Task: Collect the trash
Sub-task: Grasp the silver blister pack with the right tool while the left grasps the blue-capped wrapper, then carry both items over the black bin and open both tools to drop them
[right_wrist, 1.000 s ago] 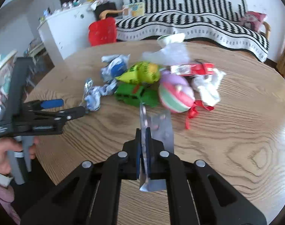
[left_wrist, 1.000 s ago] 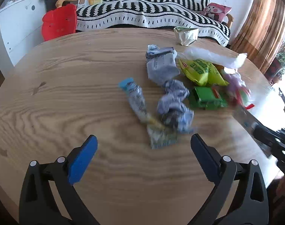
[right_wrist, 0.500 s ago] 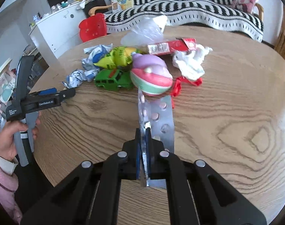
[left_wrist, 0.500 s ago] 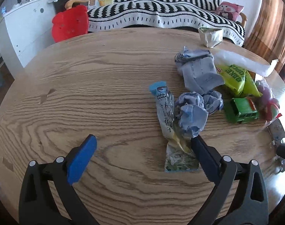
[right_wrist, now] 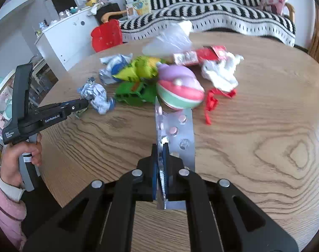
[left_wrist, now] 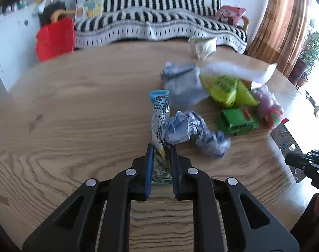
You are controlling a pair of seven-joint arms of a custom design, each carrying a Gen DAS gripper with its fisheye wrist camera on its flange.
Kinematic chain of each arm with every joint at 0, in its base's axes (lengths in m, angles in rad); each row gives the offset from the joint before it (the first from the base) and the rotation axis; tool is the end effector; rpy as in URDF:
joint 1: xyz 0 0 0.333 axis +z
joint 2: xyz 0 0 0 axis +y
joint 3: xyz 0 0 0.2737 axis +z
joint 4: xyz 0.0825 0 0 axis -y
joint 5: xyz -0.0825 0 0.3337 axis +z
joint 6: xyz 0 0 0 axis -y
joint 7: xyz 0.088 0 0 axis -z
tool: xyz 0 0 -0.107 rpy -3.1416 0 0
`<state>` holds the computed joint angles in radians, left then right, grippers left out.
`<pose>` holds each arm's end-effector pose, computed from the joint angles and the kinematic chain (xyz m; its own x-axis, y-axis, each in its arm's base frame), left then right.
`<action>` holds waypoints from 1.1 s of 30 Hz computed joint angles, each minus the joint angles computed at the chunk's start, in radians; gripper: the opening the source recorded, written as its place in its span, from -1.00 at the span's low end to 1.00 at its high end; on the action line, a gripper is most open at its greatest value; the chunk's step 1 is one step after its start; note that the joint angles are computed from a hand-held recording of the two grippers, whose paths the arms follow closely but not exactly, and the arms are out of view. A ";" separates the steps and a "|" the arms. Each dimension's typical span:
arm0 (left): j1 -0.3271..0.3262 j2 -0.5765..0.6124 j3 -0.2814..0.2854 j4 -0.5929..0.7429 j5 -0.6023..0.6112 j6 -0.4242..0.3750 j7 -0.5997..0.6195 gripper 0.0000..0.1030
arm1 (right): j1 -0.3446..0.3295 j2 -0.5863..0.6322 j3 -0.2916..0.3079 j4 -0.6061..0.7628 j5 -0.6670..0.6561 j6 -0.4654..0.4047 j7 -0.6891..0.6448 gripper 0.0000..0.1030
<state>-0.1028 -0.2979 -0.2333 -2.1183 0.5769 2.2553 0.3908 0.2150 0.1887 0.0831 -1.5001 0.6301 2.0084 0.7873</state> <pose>0.4451 -0.1509 0.5576 0.5183 -0.8539 0.0472 -0.6331 -0.4202 -0.6501 0.5568 0.2031 0.5673 0.8051 -0.5326 -0.2611 -0.5709 -0.5763 -0.5848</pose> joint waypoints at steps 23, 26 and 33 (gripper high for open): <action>0.022 -0.229 -0.021 -0.155 0.043 -0.055 -0.125 -0.73 | 0.001 -0.037 -0.007 -0.041 0.010 0.107 0.055 -0.89; 0.025 -0.237 -0.021 -0.165 0.032 -0.050 -0.119 -0.73 | 0.001 -0.040 -0.007 -0.047 0.009 0.112 0.054 -0.89; 0.031 -0.238 -0.020 -0.175 0.011 -0.032 -0.115 -0.73 | -0.002 -0.031 -0.006 -0.032 0.013 0.084 0.051 -0.89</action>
<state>-0.0718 -0.5362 -0.2536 -2.2933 0.5877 2.2236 0.2762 0.2130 0.1580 0.0775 -1.5325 0.6432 2.0924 0.8382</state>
